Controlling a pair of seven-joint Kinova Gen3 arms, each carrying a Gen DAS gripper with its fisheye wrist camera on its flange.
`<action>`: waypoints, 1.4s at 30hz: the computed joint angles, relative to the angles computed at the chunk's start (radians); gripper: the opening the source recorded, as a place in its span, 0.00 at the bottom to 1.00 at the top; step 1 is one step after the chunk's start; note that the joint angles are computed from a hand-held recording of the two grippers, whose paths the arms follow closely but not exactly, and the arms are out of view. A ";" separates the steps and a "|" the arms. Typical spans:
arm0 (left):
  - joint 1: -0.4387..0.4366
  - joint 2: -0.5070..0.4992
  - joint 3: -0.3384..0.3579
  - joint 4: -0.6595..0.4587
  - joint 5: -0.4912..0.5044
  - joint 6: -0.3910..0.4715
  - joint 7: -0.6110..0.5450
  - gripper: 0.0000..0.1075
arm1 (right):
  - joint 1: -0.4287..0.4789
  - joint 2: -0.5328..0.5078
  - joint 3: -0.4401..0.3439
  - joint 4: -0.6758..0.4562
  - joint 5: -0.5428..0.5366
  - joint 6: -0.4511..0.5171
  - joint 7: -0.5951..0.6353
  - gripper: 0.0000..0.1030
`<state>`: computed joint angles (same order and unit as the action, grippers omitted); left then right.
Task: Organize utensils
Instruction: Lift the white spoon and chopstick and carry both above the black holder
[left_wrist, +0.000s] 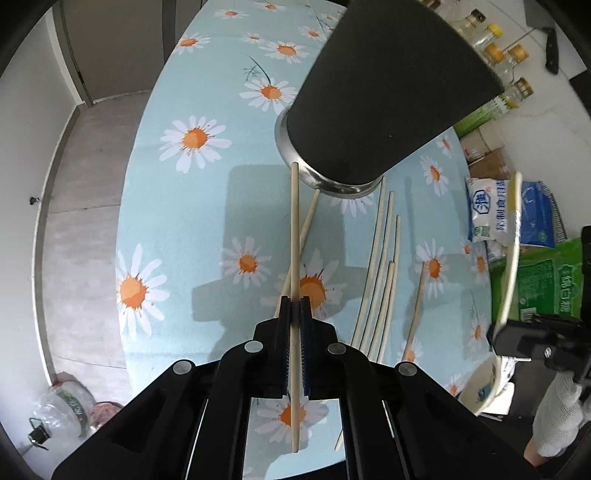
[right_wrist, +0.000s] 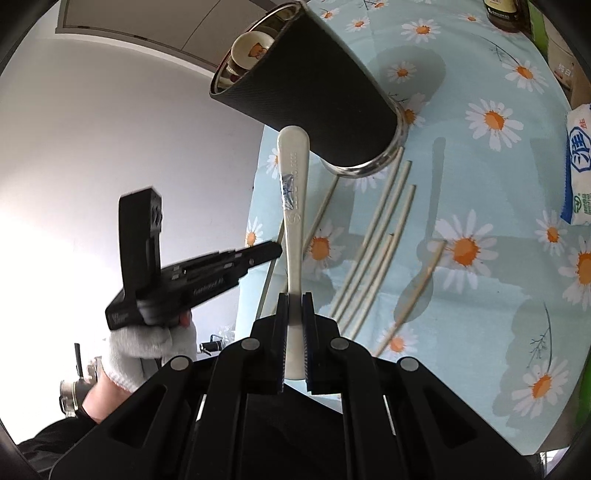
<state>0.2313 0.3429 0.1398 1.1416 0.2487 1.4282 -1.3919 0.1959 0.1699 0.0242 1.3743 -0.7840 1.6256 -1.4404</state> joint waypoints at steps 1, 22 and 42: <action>-0.011 -0.011 0.002 0.016 0.017 -0.015 -0.013 0.03 | -0.007 -0.003 -0.002 -0.002 0.003 -0.009 -0.012 0.08; -0.110 -0.258 -0.012 0.141 0.306 -0.403 -0.418 0.03 | -0.149 -0.118 -0.011 -0.068 0.155 -0.317 -0.084 0.08; -0.228 -0.211 0.103 0.233 0.881 -0.795 -0.981 0.03 | -0.120 -0.072 -0.028 -0.186 0.109 -0.555 0.021 0.08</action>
